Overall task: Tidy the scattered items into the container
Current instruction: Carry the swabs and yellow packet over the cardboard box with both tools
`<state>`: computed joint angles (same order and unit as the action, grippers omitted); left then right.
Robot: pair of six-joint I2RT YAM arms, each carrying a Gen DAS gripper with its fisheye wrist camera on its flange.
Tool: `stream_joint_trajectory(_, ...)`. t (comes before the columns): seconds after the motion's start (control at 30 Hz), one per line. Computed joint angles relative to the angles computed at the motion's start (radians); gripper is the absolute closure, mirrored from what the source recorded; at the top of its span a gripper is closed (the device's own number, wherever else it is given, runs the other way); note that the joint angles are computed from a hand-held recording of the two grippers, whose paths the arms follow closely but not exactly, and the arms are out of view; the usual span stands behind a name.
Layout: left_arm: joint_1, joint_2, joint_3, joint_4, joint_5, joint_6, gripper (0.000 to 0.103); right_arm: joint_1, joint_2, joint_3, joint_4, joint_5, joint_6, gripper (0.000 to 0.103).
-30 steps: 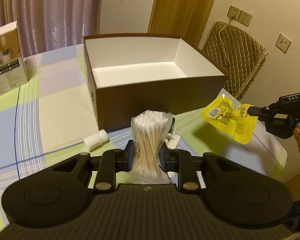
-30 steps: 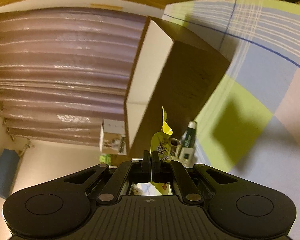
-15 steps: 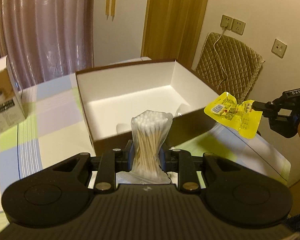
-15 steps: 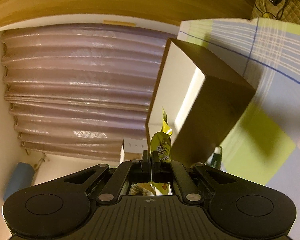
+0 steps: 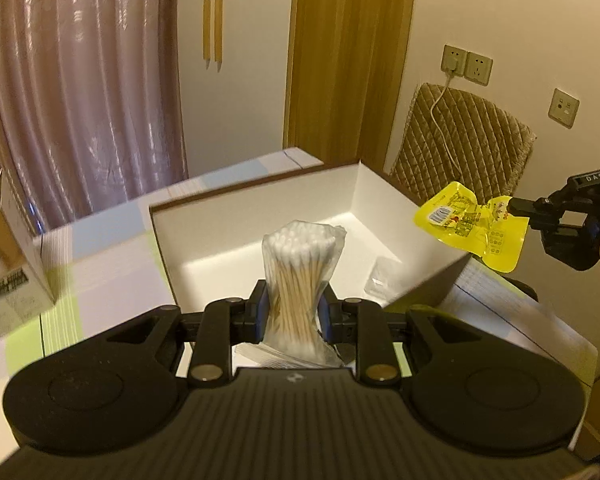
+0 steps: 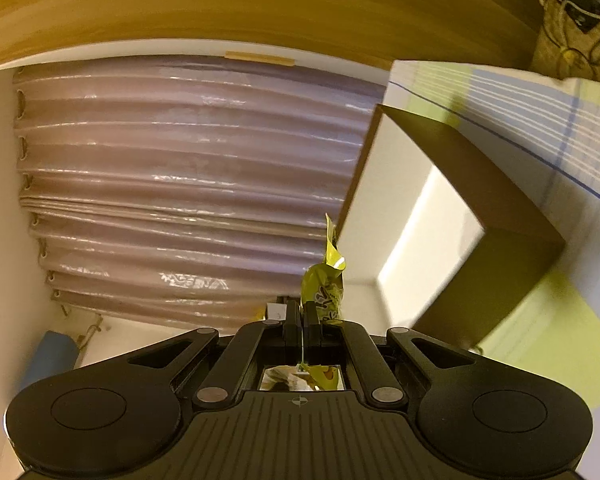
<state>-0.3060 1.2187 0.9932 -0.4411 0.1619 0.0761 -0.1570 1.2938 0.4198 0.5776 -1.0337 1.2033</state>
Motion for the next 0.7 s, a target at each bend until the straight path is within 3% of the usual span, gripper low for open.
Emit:
stream_joint_trajectory(0.43,-0.002,0.296,0.207,0.045,0.003,0.053,0.082,0.175,0.304,0.278,-0.085,0.189,-0.064,0.100)
stream_joint_trajectory(0.7,-0.010,0.558,0.434,-0.010,-0.034,0.133,0.082,0.258,0.461,0.452,-0.210,0.319,-0.136,0.100)
